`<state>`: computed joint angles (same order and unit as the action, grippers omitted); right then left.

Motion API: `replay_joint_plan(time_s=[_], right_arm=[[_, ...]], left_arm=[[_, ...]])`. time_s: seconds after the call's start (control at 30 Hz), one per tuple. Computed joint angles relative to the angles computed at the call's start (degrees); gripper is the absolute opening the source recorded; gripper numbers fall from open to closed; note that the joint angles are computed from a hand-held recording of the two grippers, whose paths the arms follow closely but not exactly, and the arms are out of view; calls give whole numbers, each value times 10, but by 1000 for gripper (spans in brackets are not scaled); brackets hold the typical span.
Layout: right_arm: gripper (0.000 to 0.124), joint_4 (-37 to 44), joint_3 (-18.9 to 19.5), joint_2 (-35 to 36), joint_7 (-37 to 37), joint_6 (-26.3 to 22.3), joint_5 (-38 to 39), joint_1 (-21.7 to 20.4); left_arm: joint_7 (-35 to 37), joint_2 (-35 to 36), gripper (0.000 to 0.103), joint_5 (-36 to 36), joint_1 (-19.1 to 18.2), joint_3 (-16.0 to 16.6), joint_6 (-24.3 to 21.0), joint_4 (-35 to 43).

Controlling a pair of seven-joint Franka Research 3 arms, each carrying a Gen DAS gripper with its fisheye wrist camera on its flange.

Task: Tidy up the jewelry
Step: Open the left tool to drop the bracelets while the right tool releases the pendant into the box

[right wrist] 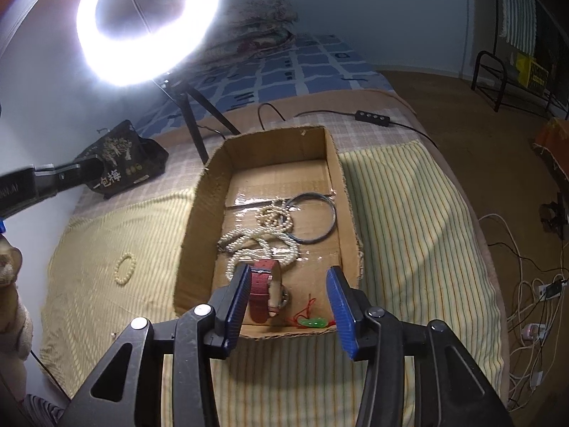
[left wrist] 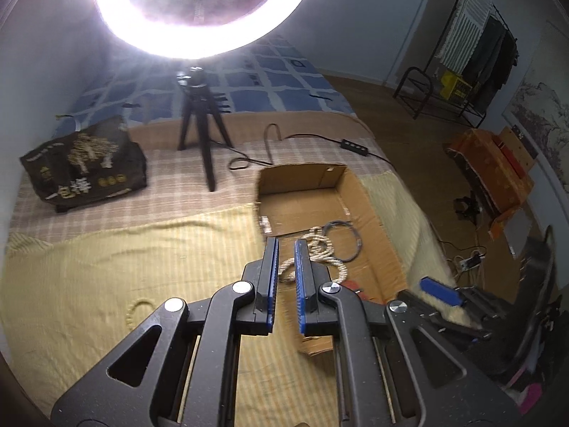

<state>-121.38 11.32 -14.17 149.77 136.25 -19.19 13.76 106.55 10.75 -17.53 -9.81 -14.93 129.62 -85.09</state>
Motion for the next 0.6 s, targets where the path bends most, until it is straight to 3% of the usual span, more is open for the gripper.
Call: replay_joint_plan(time_s=[0.27, 0.4, 0.6], right_arm=[[46, 17, 13, 6, 7, 14, -13, 13], [59, 31, 17, 20, -5, 30, -14, 25], [68, 72, 13, 64, -14, 38, -23, 46]], left_arm=[[49, -36, 7, -30, 34, 22, 17, -50], [81, -62, 7, -54, 54, 38, 32, -94], [112, -102, 7, -77, 78, 69, 31, -166]])
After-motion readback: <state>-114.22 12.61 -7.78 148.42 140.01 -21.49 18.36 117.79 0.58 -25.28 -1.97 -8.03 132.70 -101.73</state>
